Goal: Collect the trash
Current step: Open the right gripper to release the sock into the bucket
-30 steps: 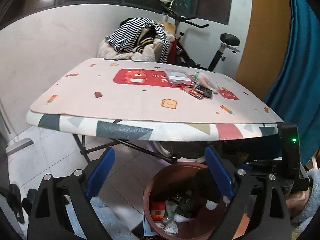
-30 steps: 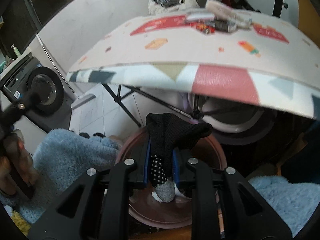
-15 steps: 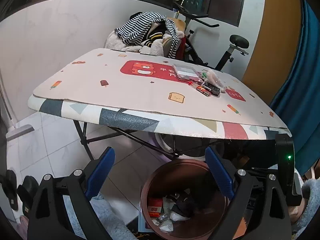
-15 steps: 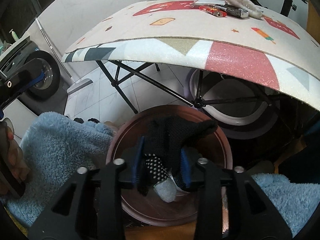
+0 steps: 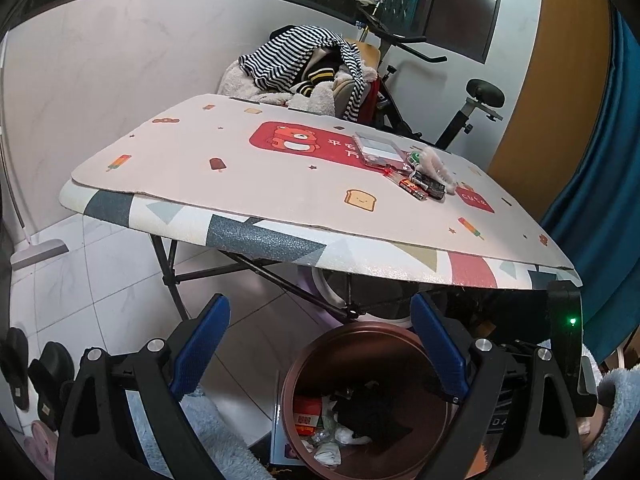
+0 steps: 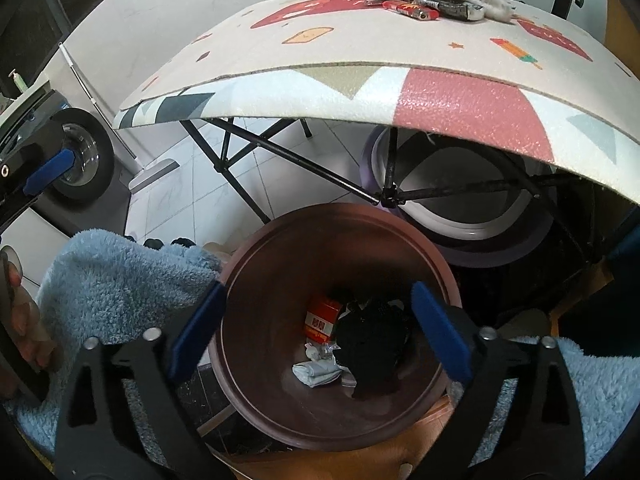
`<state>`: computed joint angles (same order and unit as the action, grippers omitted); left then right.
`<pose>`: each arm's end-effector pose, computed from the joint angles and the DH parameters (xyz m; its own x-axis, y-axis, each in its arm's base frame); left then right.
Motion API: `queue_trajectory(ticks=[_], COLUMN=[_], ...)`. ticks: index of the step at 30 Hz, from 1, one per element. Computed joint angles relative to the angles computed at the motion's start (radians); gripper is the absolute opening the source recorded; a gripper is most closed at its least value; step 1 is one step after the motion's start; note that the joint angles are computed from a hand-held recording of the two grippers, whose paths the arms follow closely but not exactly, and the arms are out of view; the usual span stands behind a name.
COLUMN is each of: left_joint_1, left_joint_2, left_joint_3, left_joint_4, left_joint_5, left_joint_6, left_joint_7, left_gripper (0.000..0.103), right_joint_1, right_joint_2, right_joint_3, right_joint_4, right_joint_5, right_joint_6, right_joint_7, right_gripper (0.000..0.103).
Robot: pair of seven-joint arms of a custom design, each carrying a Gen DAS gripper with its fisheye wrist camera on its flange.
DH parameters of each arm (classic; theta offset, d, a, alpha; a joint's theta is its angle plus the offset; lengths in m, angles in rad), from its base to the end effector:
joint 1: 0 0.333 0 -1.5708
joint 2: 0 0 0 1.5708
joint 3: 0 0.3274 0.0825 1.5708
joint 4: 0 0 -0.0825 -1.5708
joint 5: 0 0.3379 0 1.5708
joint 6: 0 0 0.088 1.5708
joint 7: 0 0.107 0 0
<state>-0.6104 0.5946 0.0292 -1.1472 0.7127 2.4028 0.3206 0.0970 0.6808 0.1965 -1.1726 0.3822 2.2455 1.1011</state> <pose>0.6121 -0.4053 0.5532 0.1831 -0.9625 0.2000 -0.5932 -0.2704 -0.7583 0.7176 0.1779 0.4645 0.5359 -0.7978 -0.2764 -0.7910 -0.3598 -0.4949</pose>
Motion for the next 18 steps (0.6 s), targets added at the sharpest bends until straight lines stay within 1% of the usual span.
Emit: queue_trajectory(ticks=[3, 5, 7, 9, 13, 16, 18], left_joint_1=[0.000, 0.003, 0.004, -0.002, 0.010, 0.011, 0.011], left_joint_2=[-0.001, 0.002, 0.006, 0.016, 0.032, 0.055, 0.073], left_joint_3=[-0.001, -0.005, -0.006, 0.000, -0.007, -0.001, 0.005], left_joint_4=[-0.001, 0.005, 0.016, 0.039, 0.068, 0.112, 0.147], left_joint_5=[-0.003, -0.011, -0.015, -0.014, -0.040, -0.059, -0.064], left_joint_6=[-0.004, -0.007, -0.015, -0.040, -0.046, -0.073, -0.084], left_joint_7=[-0.002, 0.009, 0.023, 0.030, 0.044, 0.058, 0.071], left_gripper=[0.089, 0.092, 0.094, 0.095, 0.097, 0.097, 0.097], right_joint_1=[-0.001, 0.005, 0.010, 0.012, -0.002, -0.012, -0.026], right_joint_2=[-0.004, -0.010, -0.018, -0.027, -0.027, -0.026, -0.015], right_joint_3=[0.001, -0.004, -0.010, -0.011, -0.003, 0.001, 0.012], right_joint_4=[-0.005, -0.017, -0.029, -0.044, -0.036, -0.029, -0.001], right_joint_5=[0.003, -0.006, -0.017, -0.022, -0.004, 0.007, 0.024], right_joint_6=[0.002, 0.018, 0.040, 0.073, 0.110, 0.144, 0.139], right_joint_7=[-0.003, -0.002, 0.001, 0.001, 0.021, 0.035, 0.040], right_gripper=[0.097, 0.097, 0.097, 0.097, 0.097, 0.097, 0.097])
